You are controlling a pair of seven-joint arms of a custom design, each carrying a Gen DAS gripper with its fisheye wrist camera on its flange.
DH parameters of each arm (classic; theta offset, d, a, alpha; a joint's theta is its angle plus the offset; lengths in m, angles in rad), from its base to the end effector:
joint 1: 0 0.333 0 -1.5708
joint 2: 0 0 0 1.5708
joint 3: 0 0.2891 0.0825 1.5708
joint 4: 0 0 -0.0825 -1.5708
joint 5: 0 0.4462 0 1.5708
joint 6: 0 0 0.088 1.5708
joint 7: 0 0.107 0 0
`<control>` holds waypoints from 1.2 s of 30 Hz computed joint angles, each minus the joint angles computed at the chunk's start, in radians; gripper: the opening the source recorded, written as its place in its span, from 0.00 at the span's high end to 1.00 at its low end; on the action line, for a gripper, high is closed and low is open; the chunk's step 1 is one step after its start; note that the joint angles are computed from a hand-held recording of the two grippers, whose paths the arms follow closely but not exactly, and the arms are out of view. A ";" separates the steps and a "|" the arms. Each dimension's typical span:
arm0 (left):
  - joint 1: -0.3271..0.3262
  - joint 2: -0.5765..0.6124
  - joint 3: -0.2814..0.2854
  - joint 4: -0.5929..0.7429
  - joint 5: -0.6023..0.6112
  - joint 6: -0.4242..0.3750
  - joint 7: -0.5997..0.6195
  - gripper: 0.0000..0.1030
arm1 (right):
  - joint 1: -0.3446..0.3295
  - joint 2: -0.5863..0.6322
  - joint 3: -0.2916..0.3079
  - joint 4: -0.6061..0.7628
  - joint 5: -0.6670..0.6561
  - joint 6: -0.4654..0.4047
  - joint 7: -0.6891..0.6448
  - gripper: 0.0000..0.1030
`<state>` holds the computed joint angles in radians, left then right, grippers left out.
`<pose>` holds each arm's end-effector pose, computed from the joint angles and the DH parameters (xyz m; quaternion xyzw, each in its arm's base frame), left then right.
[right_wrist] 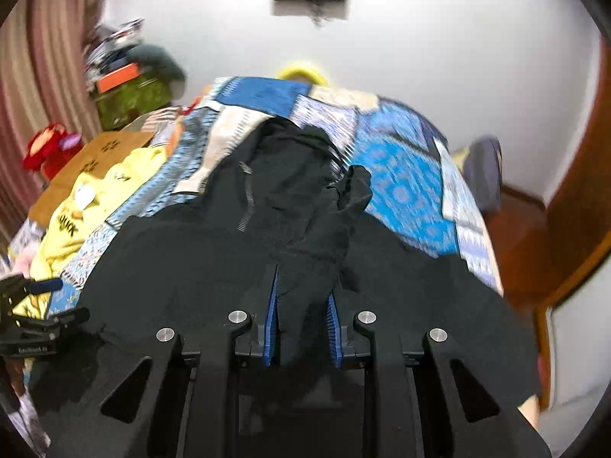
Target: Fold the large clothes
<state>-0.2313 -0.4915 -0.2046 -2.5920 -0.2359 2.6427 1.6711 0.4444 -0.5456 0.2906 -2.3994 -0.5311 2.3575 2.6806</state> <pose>0.4517 -0.2001 0.4216 -0.5473 0.7929 -0.2355 0.1276 0.3744 0.3392 0.5176 -0.6291 0.6850 -0.2660 0.2536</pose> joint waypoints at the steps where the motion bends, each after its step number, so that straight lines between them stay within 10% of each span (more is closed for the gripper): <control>1: -0.012 0.008 0.000 0.008 -0.007 -0.005 0.008 0.24 | 0.005 -0.019 -0.015 -0.028 0.023 0.014 0.011 0.81; 15: -0.057 0.114 -0.061 0.081 0.057 -0.055 -0.062 0.24 | 0.032 -0.158 -0.097 -0.231 0.205 0.076 -0.026 0.81; 36: -0.060 0.044 -0.074 0.056 0.114 -0.023 -0.112 0.21 | 0.042 -0.314 -0.037 -0.244 0.221 -0.173 -0.057 0.60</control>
